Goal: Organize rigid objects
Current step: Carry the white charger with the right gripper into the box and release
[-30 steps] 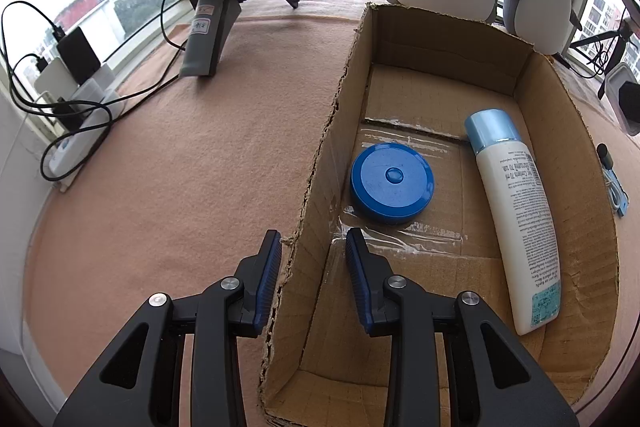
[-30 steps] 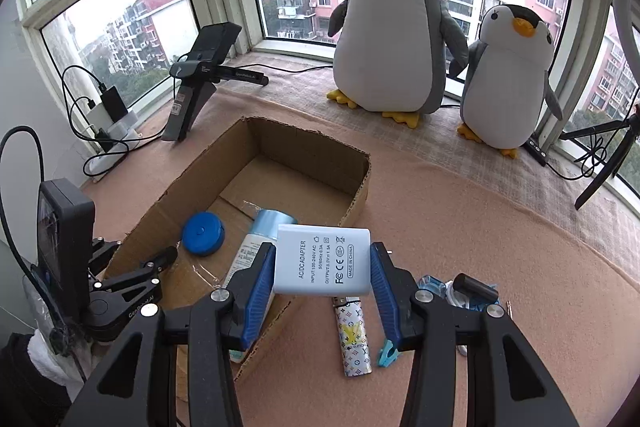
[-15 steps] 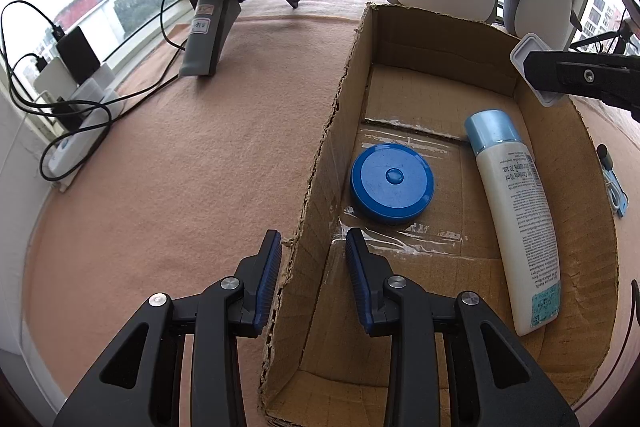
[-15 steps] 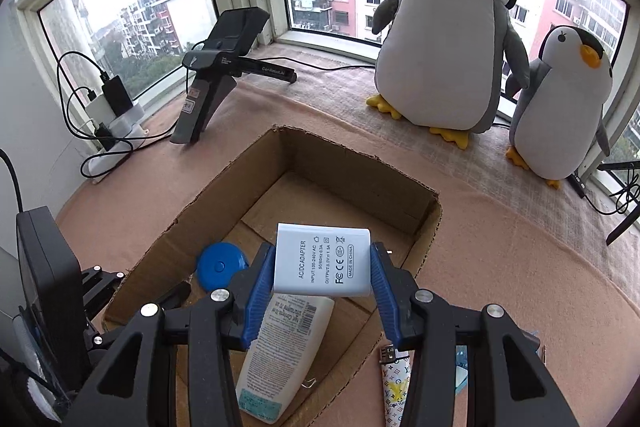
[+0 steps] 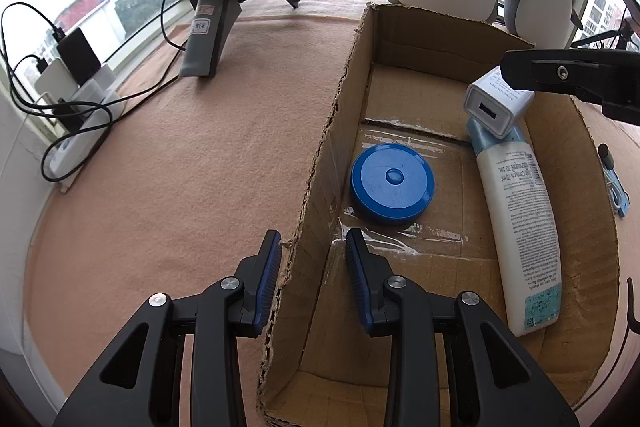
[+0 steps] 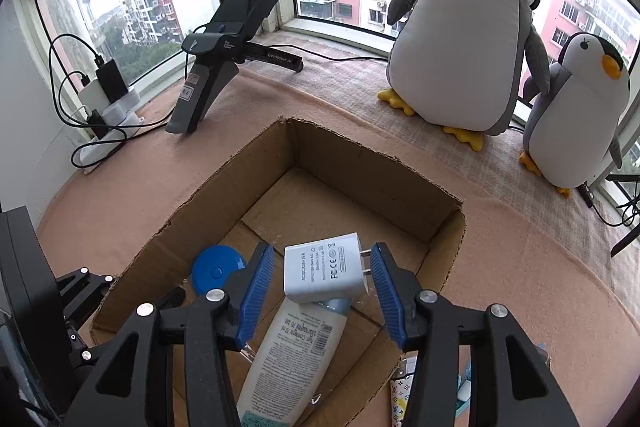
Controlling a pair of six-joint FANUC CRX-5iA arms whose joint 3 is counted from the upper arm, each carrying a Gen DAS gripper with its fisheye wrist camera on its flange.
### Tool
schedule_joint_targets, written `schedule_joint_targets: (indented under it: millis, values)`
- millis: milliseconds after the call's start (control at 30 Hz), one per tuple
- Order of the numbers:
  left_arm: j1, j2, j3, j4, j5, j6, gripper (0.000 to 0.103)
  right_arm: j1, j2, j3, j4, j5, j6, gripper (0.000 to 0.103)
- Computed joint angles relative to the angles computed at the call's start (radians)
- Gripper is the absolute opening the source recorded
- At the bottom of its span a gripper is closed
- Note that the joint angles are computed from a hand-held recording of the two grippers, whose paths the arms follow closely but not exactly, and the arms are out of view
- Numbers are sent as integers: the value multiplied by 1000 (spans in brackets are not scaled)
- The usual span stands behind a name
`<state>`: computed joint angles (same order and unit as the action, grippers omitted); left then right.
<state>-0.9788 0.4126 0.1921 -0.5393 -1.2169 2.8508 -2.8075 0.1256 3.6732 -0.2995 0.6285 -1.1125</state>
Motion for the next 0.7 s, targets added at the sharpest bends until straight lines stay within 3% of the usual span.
schedule_joint_targets:
  millis: [700]
  values:
    - [-2,6,10,-1,-20,-15,31,-39,78,37,-4,22,14,49]
